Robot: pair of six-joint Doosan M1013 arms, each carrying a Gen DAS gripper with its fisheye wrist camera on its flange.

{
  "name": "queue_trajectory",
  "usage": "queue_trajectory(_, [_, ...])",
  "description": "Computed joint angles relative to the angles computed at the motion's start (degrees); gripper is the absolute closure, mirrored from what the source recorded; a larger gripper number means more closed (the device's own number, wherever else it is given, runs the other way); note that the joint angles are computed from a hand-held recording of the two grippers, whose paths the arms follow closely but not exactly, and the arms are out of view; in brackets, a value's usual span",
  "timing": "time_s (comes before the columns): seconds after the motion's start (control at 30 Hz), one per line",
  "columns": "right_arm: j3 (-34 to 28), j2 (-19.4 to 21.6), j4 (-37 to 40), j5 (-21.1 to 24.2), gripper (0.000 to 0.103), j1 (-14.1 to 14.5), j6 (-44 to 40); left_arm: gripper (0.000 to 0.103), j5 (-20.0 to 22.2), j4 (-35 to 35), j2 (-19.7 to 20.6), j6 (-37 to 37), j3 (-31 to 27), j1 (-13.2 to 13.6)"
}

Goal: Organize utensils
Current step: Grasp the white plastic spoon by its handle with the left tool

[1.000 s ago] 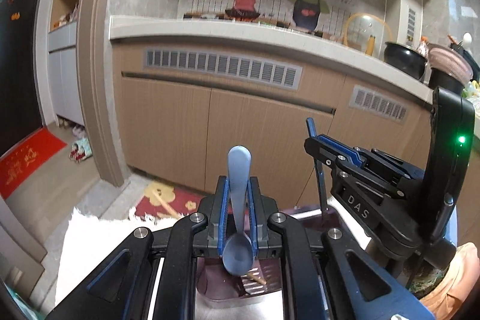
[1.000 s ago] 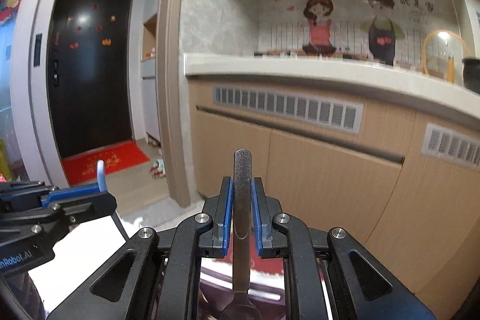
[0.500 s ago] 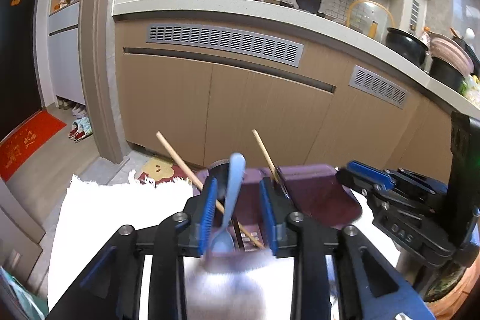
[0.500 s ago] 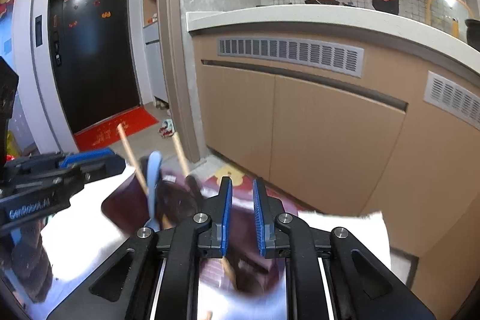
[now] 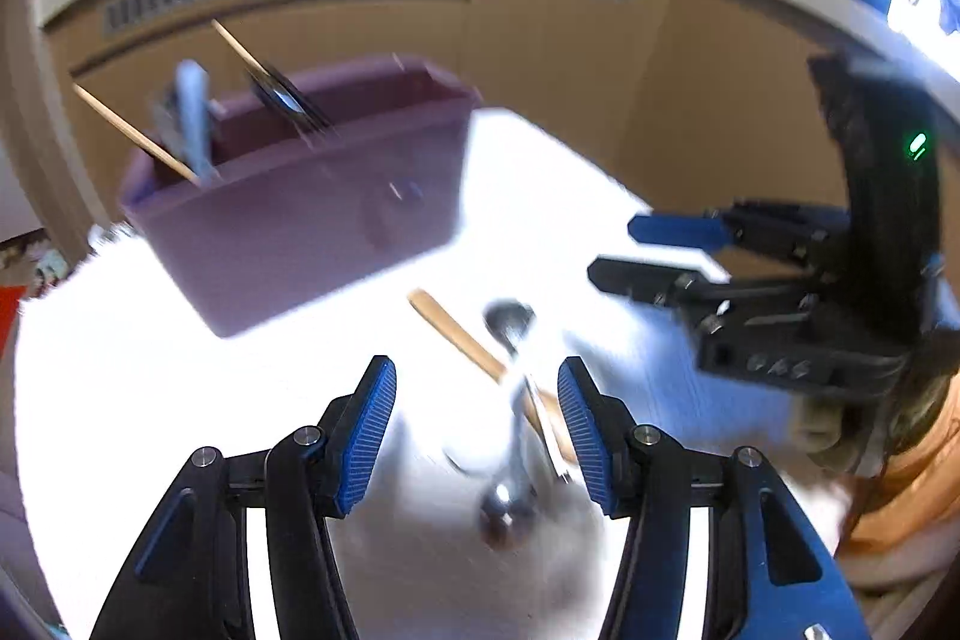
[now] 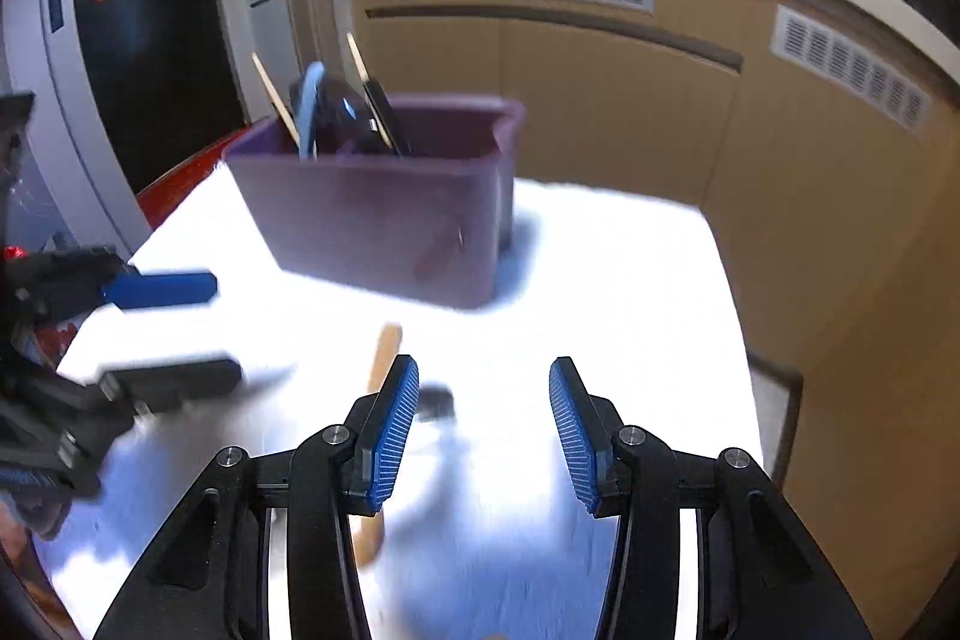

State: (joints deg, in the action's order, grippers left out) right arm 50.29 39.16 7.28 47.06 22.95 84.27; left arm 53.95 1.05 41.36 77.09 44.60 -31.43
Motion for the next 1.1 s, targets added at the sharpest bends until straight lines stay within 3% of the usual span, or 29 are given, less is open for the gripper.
queue_trajectory(0.17, [5.5,-2.6,0.4,-1.9,0.055,-0.5,2.3,0.052,6.6,-3.6,3.7,3.4,-5.3,-0.2])
queue_trajectory(0.27, [7.9,-3.8,1.8,-2.2,0.055,-0.8,2.4,0.072,10.5,-3.8,6.2,3.9,-9.6,-0.4])
queue_trajectory(0.67, [11.3,-5.0,4.6,-3.3,0.049,-1.9,1.5,0.076,21.8,0.8,14.7,5.1,-25.5,-1.0])
queue_trajectory(0.73, [11.2,-4.9,4.7,-3.1,0.049,-1.9,1.6,0.081,20.2,1.5,13.8,5.2,-23.5,-1.1])
queue_trajectory(0.8, [11.0,-4.7,4.6,-2.9,0.049,-1.8,1.6,0.094,18.7,1.6,12.7,4.7,-21.4,-1.1])
queue_trajectory(1.1, [9.6,-4.0,2.6,-1.8,0.049,-0.9,1.1,0.099,3.9,2.5,1.0,-3.7,-1.3,-0.5])
